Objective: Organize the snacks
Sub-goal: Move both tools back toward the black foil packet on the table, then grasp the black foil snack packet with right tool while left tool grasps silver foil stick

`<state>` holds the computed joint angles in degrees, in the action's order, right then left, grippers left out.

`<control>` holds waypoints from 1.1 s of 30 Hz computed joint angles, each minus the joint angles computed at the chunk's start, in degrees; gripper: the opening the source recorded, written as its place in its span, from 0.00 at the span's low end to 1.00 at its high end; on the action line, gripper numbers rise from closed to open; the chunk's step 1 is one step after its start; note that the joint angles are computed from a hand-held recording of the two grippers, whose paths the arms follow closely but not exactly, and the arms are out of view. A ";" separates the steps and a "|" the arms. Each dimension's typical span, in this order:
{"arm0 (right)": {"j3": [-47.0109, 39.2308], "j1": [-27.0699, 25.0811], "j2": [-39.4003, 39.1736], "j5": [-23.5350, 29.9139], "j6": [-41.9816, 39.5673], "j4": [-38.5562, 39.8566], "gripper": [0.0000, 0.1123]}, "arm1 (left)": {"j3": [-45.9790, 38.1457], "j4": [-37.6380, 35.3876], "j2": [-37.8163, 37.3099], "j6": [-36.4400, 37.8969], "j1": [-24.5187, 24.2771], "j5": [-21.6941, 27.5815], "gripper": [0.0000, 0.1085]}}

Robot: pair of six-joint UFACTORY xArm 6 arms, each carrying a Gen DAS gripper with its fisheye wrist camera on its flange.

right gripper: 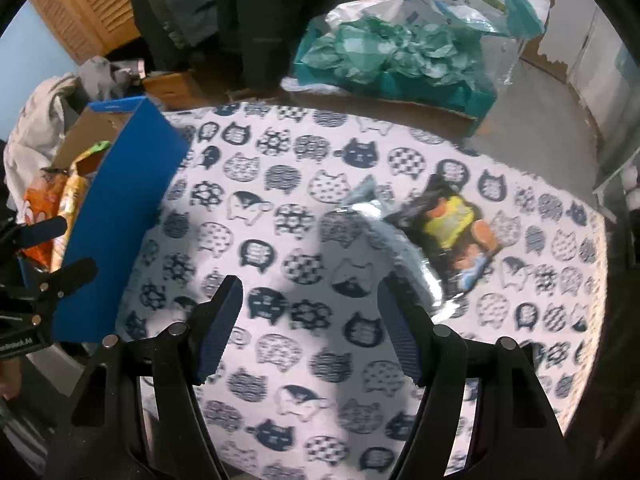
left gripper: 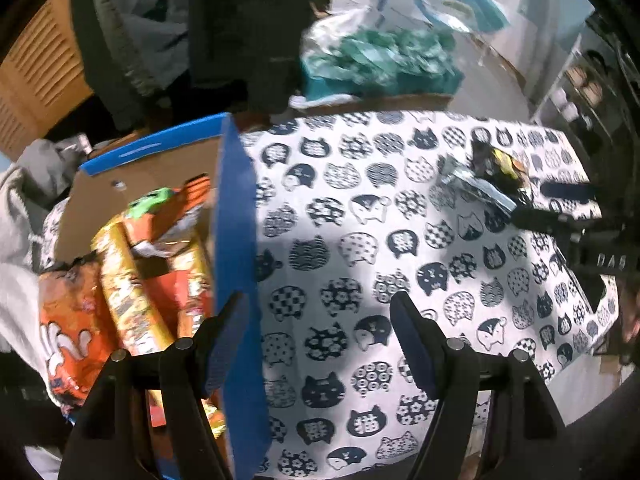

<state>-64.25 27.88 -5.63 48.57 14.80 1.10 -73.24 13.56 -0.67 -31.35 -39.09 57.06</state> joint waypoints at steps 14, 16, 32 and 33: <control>-5.63 -10.25 7.81 5.58 -19.36 -0.94 0.65 | -16.35 -2.70 13.62 12.54 -0.67 3.46 0.71; -5.66 -10.94 9.01 4.48 -20.23 -0.92 0.65 | -18.29 -2.56 15.82 13.68 -0.48 3.71 0.71; -8.55 -12.73 17.00 1.47 -24.40 -0.12 0.65 | -20.02 -6.34 22.23 15.31 -0.73 2.59 0.71; -8.61 -12.88 17.31 1.39 -24.28 0.15 0.65 | -20.07 -6.42 22.35 15.45 -0.82 2.69 0.71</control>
<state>-72.85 15.00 11.68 49.95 -9.48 1.24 -93.31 7.13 21.68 -15.90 -39.91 59.75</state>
